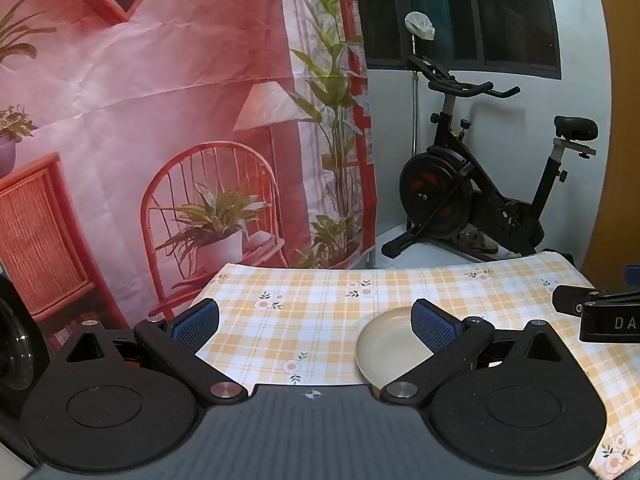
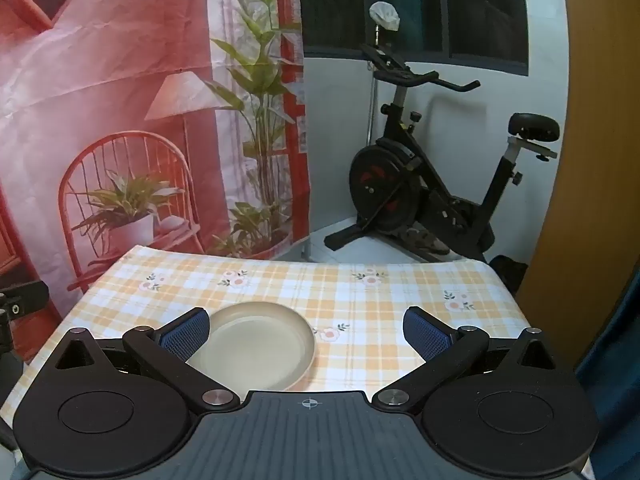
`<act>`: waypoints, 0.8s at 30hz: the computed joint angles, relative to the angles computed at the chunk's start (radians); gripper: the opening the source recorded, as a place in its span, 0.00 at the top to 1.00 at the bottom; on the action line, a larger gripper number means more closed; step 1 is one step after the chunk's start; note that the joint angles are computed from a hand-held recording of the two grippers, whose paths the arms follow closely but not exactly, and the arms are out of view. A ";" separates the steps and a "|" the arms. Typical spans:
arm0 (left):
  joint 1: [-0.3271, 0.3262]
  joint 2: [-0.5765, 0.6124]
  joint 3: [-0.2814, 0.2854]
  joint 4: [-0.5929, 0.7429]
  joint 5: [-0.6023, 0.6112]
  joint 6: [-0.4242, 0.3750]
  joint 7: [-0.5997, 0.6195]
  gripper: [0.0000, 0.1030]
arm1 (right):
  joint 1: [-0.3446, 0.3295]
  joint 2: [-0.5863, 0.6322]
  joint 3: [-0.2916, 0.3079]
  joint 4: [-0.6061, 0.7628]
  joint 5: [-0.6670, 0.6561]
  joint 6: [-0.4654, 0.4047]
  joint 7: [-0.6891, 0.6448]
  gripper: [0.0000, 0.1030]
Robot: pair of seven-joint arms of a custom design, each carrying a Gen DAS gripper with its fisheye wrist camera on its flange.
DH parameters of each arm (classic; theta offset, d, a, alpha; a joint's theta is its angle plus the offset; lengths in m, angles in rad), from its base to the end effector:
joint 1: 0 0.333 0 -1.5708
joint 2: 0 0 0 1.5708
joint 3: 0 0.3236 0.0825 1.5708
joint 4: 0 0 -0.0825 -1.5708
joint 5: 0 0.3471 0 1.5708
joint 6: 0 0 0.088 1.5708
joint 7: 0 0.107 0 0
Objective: Organize fruits
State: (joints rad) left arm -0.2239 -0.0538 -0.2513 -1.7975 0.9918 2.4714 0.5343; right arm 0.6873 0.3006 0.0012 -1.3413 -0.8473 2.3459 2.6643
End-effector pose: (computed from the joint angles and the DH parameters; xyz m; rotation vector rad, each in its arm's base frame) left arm 0.4936 -0.2610 0.6586 -1.4980 1.5299 -0.7464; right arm 0.5194 0.4128 0.6557 -1.5834 1.6085 -0.8785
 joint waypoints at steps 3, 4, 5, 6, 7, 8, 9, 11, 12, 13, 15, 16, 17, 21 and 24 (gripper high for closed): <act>0.000 0.000 0.000 0.000 0.006 0.000 -0.003 0.00 | -0.005 -0.009 -0.001 -0.017 0.001 0.016 0.010 0.00; 0.000 0.000 0.000 0.000 0.005 -0.001 -0.004 0.00 | -0.004 0.004 0.005 0.008 0.016 -0.016 -0.016 0.00; -0.001 0.000 -0.001 0.001 0.003 -0.002 -0.005 0.00 | -0.004 0.003 0.003 0.007 0.017 -0.015 -0.019 0.00; -0.001 0.001 -0.001 0.001 0.001 -0.003 -0.004 0.00 | -0.003 0.003 0.002 0.007 0.016 -0.014 -0.017 0.00; -0.001 0.003 0.000 0.000 0.003 -0.001 -0.007 0.00 | -0.002 0.004 0.001 0.008 0.017 -0.015 -0.017 0.00; 0.001 -0.011 0.004 -0.012 -0.005 0.005 0.000 0.00 | -0.001 0.004 0.000 0.007 0.015 -0.014 -0.015 0.00; 0.002 -0.017 0.002 -0.016 -0.008 0.003 0.002 0.00 | -0.001 0.004 -0.001 0.006 0.014 -0.014 -0.014 0.00; 0.005 -0.015 0.000 -0.013 -0.013 0.002 0.001 0.00 | -0.001 0.003 -0.001 0.004 0.013 -0.012 -0.015 0.00; 0.005 -0.008 -0.002 -0.006 -0.011 -0.001 0.001 0.00 | -0.001 0.004 -0.001 0.006 0.014 -0.014 -0.015 0.00; 0.004 -0.005 -0.003 -0.003 -0.010 -0.003 -0.001 0.00 | 0.000 0.005 -0.001 0.008 0.014 -0.016 -0.015 0.00; 0.003 -0.005 -0.003 -0.004 -0.009 -0.003 -0.002 0.00 | 0.000 0.005 -0.002 0.007 0.014 -0.016 -0.015 0.00; 0.003 -0.005 -0.002 -0.005 -0.010 -0.002 -0.002 0.00 | 0.000 0.005 -0.002 0.007 0.014 -0.016 -0.015 0.00; 0.003 -0.007 -0.001 -0.007 -0.012 -0.001 0.000 0.00 | -0.001 0.005 -0.002 0.007 0.014 -0.014 -0.015 0.00; 0.002 0.000 0.000 -0.001 -0.018 -0.003 0.008 0.00 | -0.002 0.005 -0.002 0.006 0.016 -0.012 -0.017 0.00; 0.002 -0.002 0.001 -0.005 -0.018 -0.001 0.008 0.00 | -0.003 0.005 -0.003 0.006 0.018 -0.011 -0.019 0.00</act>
